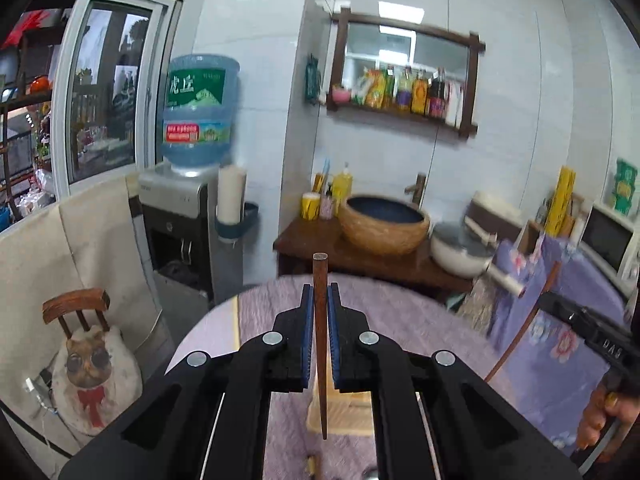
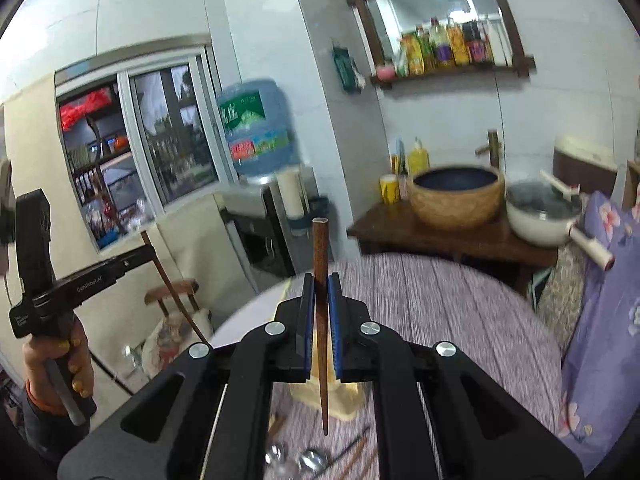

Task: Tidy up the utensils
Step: 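Lift the chopsticks with both grippers and carry them above the cream utensil holder, then lower the chopsticks into the holder and open both grippers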

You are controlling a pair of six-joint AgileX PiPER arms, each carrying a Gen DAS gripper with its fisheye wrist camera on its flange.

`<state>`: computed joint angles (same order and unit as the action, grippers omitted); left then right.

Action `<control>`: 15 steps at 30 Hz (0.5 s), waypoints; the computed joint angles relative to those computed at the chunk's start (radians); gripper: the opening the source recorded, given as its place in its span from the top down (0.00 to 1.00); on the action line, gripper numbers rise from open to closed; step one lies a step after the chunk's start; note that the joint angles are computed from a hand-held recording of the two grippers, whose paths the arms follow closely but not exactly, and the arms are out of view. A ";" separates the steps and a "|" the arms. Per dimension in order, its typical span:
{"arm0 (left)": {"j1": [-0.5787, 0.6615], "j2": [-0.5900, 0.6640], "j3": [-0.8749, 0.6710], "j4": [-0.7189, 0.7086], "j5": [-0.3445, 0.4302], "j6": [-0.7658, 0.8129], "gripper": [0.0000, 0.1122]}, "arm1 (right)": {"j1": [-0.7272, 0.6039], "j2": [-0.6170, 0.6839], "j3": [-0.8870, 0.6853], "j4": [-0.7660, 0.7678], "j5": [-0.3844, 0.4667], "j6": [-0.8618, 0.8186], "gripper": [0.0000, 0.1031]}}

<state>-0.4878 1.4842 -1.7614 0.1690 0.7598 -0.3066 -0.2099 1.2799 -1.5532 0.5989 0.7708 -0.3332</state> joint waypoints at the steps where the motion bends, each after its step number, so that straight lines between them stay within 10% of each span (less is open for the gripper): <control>1: -0.004 0.021 -0.048 0.003 0.011 -0.011 0.93 | 0.026 0.016 -0.036 -0.049 -0.020 0.046 0.92; 7: -0.059 0.145 -0.185 0.120 -0.009 -0.147 0.93 | 0.184 0.120 -0.104 -0.339 -0.177 0.281 0.92; 15: -0.074 0.189 0.030 0.223 -0.143 -0.271 0.93 | 0.243 0.213 0.071 -0.399 -0.334 0.322 0.92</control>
<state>-0.5620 1.6732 -1.7309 0.3921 0.6166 -0.5774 0.0334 1.4930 -1.4822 0.1996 0.4368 -0.0112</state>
